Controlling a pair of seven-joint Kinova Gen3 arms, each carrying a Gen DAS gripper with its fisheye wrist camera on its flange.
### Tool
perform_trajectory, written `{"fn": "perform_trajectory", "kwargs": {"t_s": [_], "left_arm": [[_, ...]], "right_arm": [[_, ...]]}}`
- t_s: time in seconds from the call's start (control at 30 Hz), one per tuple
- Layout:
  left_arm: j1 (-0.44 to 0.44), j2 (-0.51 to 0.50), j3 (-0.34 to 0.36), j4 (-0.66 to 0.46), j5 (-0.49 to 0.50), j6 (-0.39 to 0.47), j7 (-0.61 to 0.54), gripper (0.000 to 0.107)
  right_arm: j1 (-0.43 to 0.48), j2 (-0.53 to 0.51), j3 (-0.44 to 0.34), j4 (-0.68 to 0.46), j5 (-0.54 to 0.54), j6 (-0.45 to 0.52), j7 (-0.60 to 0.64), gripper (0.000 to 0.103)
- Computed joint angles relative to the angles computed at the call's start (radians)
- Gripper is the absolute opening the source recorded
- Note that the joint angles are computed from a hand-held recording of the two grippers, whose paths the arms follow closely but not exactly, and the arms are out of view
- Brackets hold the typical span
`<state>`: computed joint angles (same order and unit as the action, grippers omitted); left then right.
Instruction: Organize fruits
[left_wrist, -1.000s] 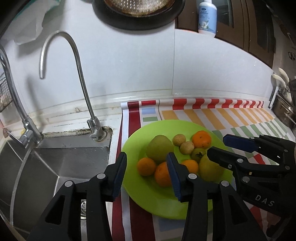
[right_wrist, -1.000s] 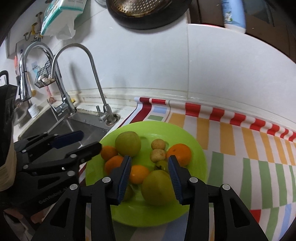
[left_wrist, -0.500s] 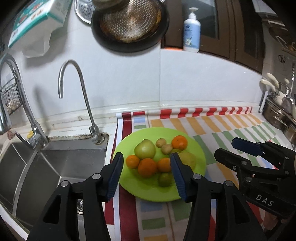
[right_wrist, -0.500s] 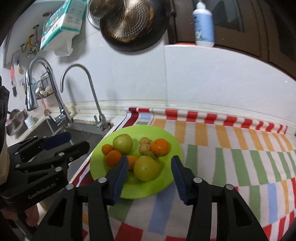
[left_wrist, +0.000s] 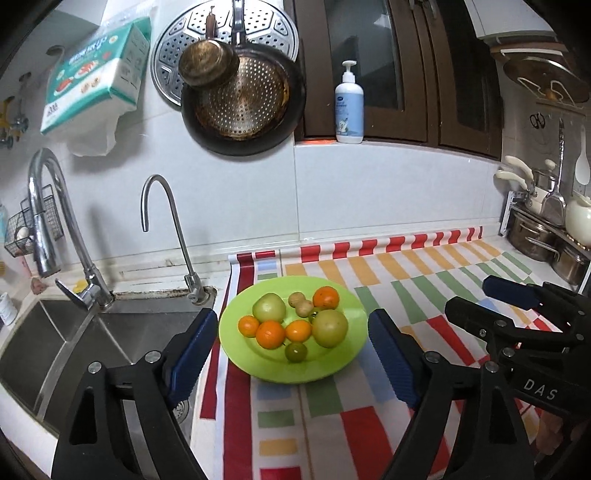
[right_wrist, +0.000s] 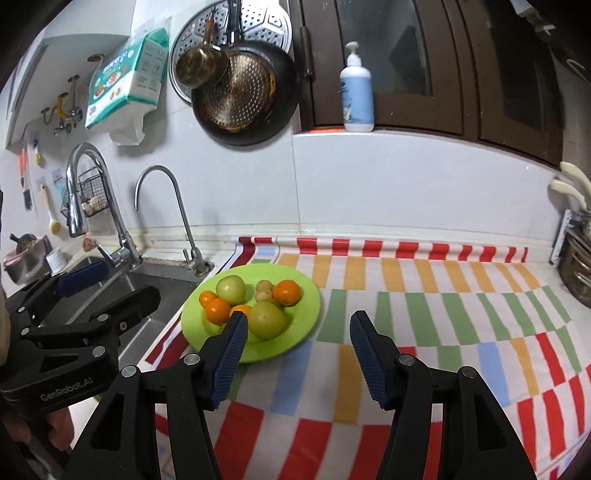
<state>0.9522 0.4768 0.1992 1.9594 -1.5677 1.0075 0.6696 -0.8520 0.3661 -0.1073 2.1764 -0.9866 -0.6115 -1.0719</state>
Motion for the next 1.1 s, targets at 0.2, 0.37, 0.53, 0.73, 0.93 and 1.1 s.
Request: {"fn": "perform_trajectory", "kwargs": {"t_s": [0.2, 0.37, 0.53, 0.73, 0.93, 1.1], "left_arm": [[0.076, 0.019, 0.013, -0.034, 0.063, 0.074, 0.009, 0.093], [0.14, 0.037, 0.011, -0.069, 0.113, 0.126, 0.002, 0.099], [0.203, 0.054, 0.004, -0.105, 0.152, 0.181, -0.006, 0.103], [0.262, 0.069, -0.001, -0.144, 0.187, 0.23, -0.021, 0.103], [0.298, 0.073, -0.004, -0.167, 0.229, 0.261, -0.026, 0.103], [0.317, 0.07, -0.005, -0.172, 0.25, 0.268, -0.02, 0.103]], "right_arm": [[0.002, -0.076, -0.017, 0.095, -0.01, -0.027, 0.007, 0.064], [0.005, -0.129, -0.052, 0.182, -0.022, -0.084, -0.008, 0.068], [0.009, -0.178, -0.092, 0.26, -0.043, -0.132, -0.032, 0.071], [0.003, -0.233, -0.143, 0.336, -0.084, -0.186, -0.049, 0.073], [-0.002, -0.262, -0.185, 0.377, -0.125, -0.218, -0.054, 0.075], [-0.011, -0.277, -0.209, 0.397, -0.156, -0.235, -0.05, 0.076]]}}
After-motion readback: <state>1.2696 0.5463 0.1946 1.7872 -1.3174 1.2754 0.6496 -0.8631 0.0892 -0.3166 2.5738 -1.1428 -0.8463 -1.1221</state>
